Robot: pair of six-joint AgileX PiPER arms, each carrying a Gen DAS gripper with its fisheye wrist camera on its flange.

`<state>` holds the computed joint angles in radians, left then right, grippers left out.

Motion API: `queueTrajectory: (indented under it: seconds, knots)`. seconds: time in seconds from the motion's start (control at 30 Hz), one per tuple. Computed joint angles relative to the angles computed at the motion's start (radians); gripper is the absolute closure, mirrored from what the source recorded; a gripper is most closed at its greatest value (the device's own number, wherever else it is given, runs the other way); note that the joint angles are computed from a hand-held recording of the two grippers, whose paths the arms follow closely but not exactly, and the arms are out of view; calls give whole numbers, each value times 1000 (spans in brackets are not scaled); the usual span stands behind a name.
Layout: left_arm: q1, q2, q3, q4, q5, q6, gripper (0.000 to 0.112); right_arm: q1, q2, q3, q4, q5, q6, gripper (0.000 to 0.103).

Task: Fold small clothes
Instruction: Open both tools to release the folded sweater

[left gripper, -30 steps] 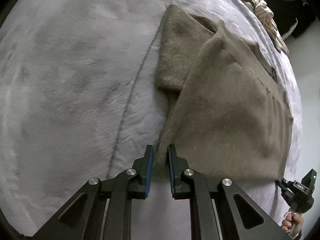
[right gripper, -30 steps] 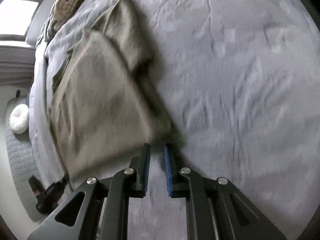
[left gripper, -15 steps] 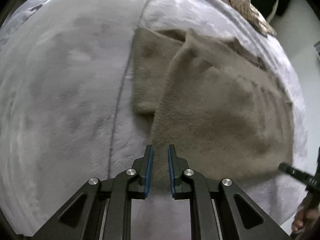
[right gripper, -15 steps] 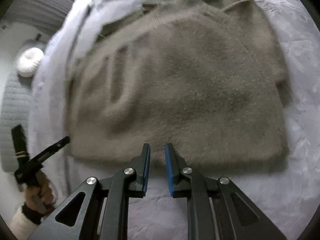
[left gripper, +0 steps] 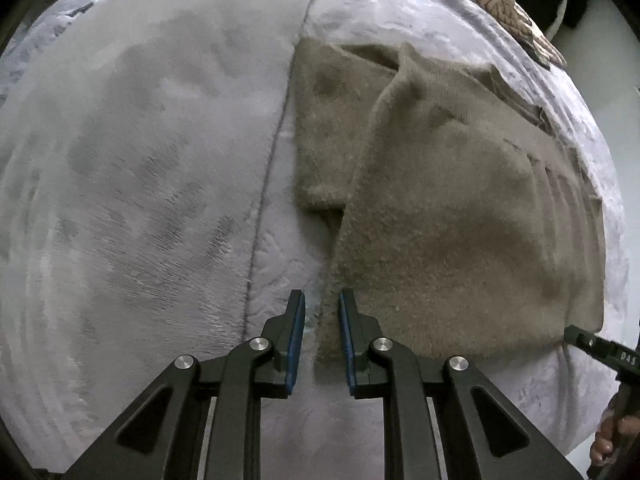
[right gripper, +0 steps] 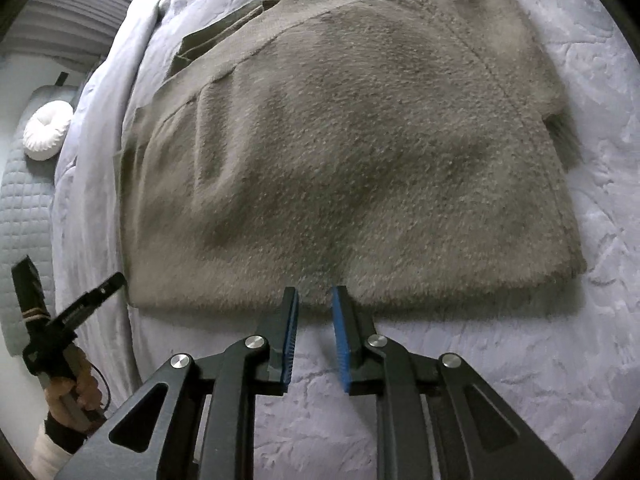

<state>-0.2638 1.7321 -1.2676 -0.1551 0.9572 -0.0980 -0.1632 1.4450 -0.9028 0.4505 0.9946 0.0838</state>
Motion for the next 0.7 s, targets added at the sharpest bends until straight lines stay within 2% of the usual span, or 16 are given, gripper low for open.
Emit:
queueTrajectory:
  seconds: [0.27, 0.3, 0.33, 0.37, 0.4, 0.47, 0.7]
  knots:
    - [-20, -9, -22, 121, -5, -119, 93, 79, 19, -72, -34, -9, 60, 83]
    - [-17, -12, -16, 124, -9, -125, 89, 91, 25, -93, -38, -4, 59, 82]
    - [-4, -21, -2, 121, -11, -119, 51, 108, 28, -106, -43, -6, 69, 81]
    - [3, -29, 4, 128, -12, -133, 25, 124, 37, -126, -51, -6, 76, 73]
    - [-4, -44, 14, 162, -26, -174, 11, 131, 42, -138, -57, -4, 79, 57]
    - [-5, -71, 23, 188, -39, -179, 10, 160, 62, -170, -65, -13, 87, 46]
    - [-2, 1, -73, 218, 25, -200, 10, 257, 224, -342, -26, -40, 73, 46]
